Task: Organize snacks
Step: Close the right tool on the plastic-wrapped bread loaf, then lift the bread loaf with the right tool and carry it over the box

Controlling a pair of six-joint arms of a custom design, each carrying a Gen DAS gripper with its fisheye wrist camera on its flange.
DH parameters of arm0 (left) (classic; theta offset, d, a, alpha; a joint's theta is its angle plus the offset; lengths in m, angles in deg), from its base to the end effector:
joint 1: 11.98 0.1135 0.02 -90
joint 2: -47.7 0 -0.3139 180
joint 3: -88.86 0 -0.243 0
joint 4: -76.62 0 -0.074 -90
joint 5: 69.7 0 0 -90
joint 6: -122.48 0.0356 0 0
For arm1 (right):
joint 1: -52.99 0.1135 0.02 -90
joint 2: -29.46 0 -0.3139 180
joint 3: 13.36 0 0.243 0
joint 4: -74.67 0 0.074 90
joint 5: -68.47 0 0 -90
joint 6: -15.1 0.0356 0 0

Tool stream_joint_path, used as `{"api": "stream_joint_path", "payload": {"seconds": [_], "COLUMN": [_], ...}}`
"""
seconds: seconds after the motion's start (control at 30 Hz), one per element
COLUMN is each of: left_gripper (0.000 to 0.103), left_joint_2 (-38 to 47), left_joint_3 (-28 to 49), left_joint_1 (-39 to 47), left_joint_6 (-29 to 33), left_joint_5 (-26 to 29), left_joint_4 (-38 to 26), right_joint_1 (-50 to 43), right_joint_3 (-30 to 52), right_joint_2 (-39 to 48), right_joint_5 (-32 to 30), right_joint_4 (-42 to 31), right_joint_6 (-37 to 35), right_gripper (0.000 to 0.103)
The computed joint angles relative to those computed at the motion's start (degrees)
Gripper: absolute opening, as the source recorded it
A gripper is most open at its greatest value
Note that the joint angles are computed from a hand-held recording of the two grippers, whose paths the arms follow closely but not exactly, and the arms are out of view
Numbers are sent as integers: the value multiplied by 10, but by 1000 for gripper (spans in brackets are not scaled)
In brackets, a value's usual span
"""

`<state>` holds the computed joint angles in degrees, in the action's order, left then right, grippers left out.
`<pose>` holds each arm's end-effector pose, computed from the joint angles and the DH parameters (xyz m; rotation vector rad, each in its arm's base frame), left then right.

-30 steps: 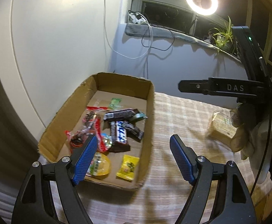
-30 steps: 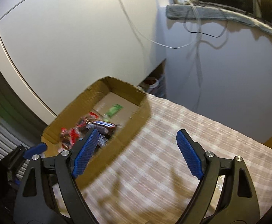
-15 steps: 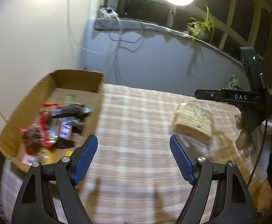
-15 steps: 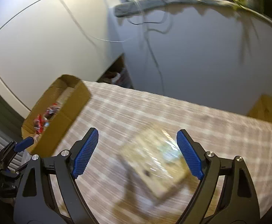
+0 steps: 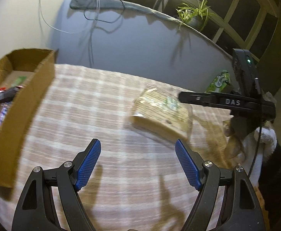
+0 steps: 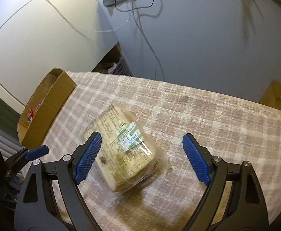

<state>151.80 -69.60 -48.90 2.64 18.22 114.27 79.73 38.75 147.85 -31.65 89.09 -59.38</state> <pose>0.1651 -0.1224 0.0996 0.1310 2.4125 -0.5152 0.2958 0.1560 0.0814 -0.3247 2.5128 0.5248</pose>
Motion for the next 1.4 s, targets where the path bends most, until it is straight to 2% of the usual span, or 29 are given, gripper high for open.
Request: {"api": "stream_joint_path", "payload": {"seconds": [0.33, 0.53, 0.8, 0.87, 0.93, 1.0, 1.17, 1.4], "left_gripper": [80, 80, 80, 80, 78, 77, 75, 71], "left_joint_2": [83, 111, 131, 127, 121, 117, 99, 69], "left_joint_3": [78, 101, 118, 121, 120, 121, 105, 60], "left_joint_1": [-14, 5, 6, 0, -11, -22, -30, -31], "left_joint_6": [-27, -46, -48, -38, -27, -21, -9, 5], "left_joint_5": [38, 67, 82, 81, 70, 52, 29, 0], "left_joint_4": [-9, -4, -1, -4, -10, -16, -20, 9], "right_joint_1": [-2, 0, 5, 13, 21, 30, 66, 108], "right_joint_3": [72, 96, 83, 78, 71, 63, 46, 20], "right_joint_2": [55, 77, 74, 70, 65, 61, 43, 15], "right_joint_5": [-56, -95, -127, -123, -120, -122, -81, -44], "right_joint_4": [-63, -86, -71, -70, -71, -63, -54, -28], "right_joint_6": [-52, -50, -25, -22, -21, -15, -7, 16], "right_gripper": [88, 88, 88, 83, 72, 71, 70, 68]}}
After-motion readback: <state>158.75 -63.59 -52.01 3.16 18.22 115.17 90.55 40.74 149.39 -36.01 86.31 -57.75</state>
